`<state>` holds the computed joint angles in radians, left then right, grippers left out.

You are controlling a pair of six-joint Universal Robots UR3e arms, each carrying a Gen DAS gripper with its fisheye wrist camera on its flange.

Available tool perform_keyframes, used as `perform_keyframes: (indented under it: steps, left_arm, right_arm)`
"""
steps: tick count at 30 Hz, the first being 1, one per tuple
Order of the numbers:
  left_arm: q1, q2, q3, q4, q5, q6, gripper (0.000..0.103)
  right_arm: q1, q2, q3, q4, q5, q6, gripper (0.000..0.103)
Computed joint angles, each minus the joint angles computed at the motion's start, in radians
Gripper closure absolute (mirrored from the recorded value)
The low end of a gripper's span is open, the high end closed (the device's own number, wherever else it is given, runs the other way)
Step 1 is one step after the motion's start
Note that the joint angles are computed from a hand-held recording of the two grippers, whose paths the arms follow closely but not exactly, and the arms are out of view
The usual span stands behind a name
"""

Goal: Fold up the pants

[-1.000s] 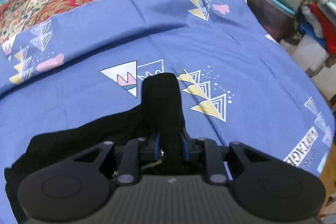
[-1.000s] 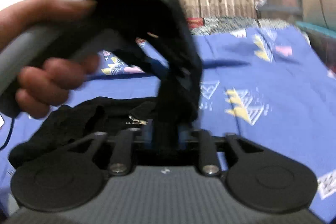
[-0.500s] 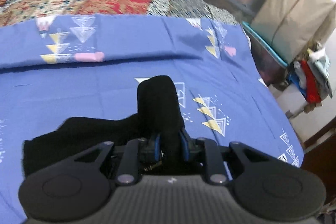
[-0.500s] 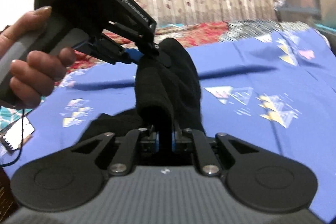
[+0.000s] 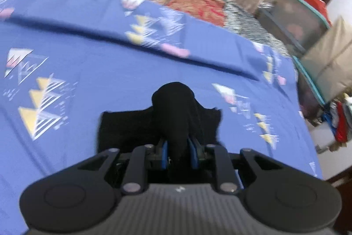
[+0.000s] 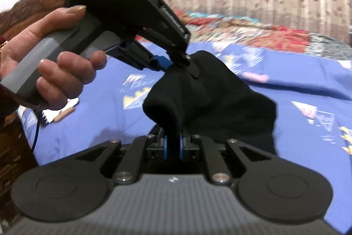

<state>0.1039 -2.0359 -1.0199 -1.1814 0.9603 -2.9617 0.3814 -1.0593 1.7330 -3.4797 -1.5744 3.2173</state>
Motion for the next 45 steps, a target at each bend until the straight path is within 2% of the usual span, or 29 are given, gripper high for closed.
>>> perform_keyframes:
  steps: [2,3,4,5,6,7,8,12,15,18,20,21,22,24,26,29,33,38,43,45]
  left_arm:
    - [0.006,-0.014,-0.035,0.047,0.051,0.0,0.083]
    - [0.003,-0.032,-0.046,0.07,0.087,-0.009,0.081]
    - [0.0,-0.043,-0.059,0.089,0.121,-0.016,0.076]
    - [-0.01,-0.05,-0.084,0.124,0.174,-0.03,0.071]
    - [-0.022,-0.058,-0.1,0.148,0.235,-0.041,0.06]
    - [-0.026,-0.057,-0.131,0.176,0.266,-0.042,0.059]
    - [-0.012,-0.04,-0.176,0.199,0.255,-0.033,0.059]
    - [0.081,0.09,-0.39,0.263,0.09,-0.019,0.05]
    - [0.117,0.196,-0.538,0.316,0.038,0.004,0.043]
    - [0.11,0.289,-0.654,0.342,0.045,0.052,0.04]
    - [0.096,0.335,-0.722,0.37,0.063,0.075,0.04]
    - [0.081,0.35,-0.749,0.39,0.084,0.078,0.04]
    - [0.052,0.353,-0.763,0.417,0.131,0.07,0.04]
    - [-0.003,0.339,-0.765,0.455,0.23,0.046,0.038]
    - [-0.037,0.314,-0.74,0.46,0.29,0.009,0.037]
    - [-0.052,0.338,-0.726,0.429,0.325,-0.031,0.038]
    - [-0.073,0.411,-0.767,0.436,0.379,-0.007,0.04]
    - [-0.082,0.511,-0.837,0.438,0.403,-0.006,0.039]
    - [-0.097,0.593,-0.898,0.431,0.423,-0.013,0.029]
    - [-0.107,0.628,-0.928,0.437,0.438,-0.013,0.029]
  right_arm:
    - [0.02,0.041,-0.079,0.087,0.01,-0.007,0.086]
    - [0.021,0.057,-0.108,0.123,0.033,-0.009,0.078]
    - [0.015,0.071,-0.134,0.168,0.075,-0.02,0.063]
    - [0.012,0.082,-0.153,0.213,0.118,-0.034,0.057]
    - [0.002,0.083,-0.159,0.25,0.157,-0.047,0.054]
    - [-0.002,0.077,-0.145,0.251,0.168,-0.046,0.054]
    - [-0.011,0.061,-0.118,0.235,0.186,-0.042,0.054]
    - [-0.083,-0.064,0.074,0.114,0.277,-0.023,0.053]
    - [-0.131,-0.154,0.267,-0.042,0.258,0.063,0.053]
    - [-0.196,-0.223,0.427,-0.147,0.212,0.197,0.054]
    - [-0.24,-0.245,0.491,-0.167,0.194,0.282,0.059]
    - [-0.252,-0.255,0.502,-0.142,0.183,0.331,0.07]
    - [-0.266,-0.258,0.501,-0.116,0.187,0.362,0.076]
    - [-0.273,-0.232,0.472,-0.06,0.2,0.394,0.078]
    - [-0.242,-0.185,0.356,0.089,0.164,0.371,0.078]
    - [-0.181,-0.165,0.292,0.144,0.087,0.357,0.075]
    - [-0.177,-0.248,0.406,0.064,0.094,0.346,0.075]
    - [-0.193,-0.331,0.553,-0.009,0.097,0.374,0.073]
    - [-0.229,-0.36,0.614,-0.019,0.132,0.389,0.068]
    - [-0.235,-0.371,0.62,-0.007,0.143,0.401,0.065]
